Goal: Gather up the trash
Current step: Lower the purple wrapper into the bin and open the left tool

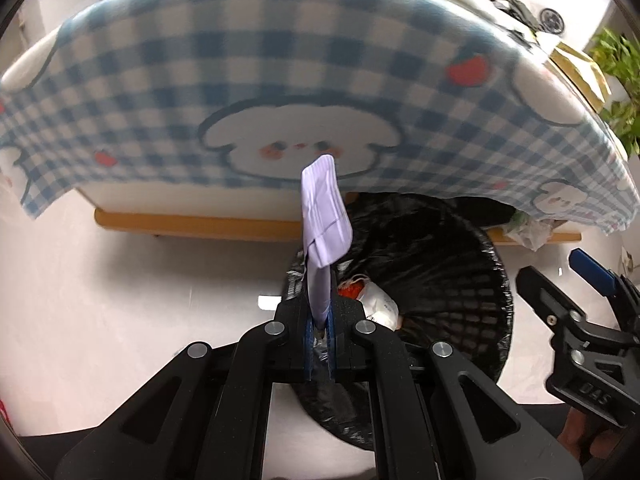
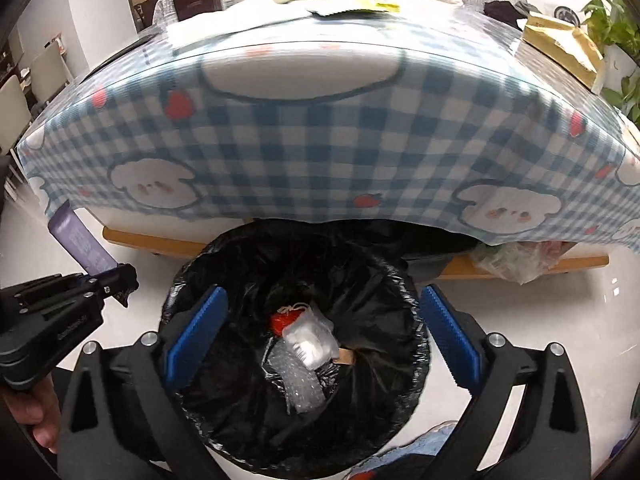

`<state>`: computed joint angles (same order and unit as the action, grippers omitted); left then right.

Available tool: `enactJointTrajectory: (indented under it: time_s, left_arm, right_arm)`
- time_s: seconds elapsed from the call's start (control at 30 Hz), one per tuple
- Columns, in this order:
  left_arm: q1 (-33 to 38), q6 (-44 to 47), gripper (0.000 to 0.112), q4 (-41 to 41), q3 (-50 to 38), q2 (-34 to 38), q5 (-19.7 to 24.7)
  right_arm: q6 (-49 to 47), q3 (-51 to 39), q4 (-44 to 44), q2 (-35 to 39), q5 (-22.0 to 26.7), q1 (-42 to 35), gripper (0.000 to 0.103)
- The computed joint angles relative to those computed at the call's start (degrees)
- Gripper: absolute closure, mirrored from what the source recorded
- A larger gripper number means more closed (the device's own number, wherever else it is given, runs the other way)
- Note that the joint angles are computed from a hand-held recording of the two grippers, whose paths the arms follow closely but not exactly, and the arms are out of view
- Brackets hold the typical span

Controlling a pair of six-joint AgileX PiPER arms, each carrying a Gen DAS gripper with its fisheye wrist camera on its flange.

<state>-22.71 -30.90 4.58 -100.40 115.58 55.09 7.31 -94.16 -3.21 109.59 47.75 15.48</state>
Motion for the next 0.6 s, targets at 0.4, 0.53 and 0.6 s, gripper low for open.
enactJointTrajectory:
  time_s: [0.4,0.53,0.6]
  left_arm:
    - [-4.97,-1.23,0.108,0.09,-11.42,7.81,3.84]
    - [-6.54,-2.15,0.108,0.49,-15.21,10.75,5.29]
    - [-7.39,-2.31,0.108,0.32,-17.99,12.6,6.58]
  right_arm:
    - [-2.18,3.94,-0.93,-1.92,-1.49,-6.75,0.009]
    - [-3.52,4.43,0.82,-1.67,-1.3,-9.58,0.008]
    - [-4.35,4.67,1.08,-1.68,-1.61,-10.7,0.008]
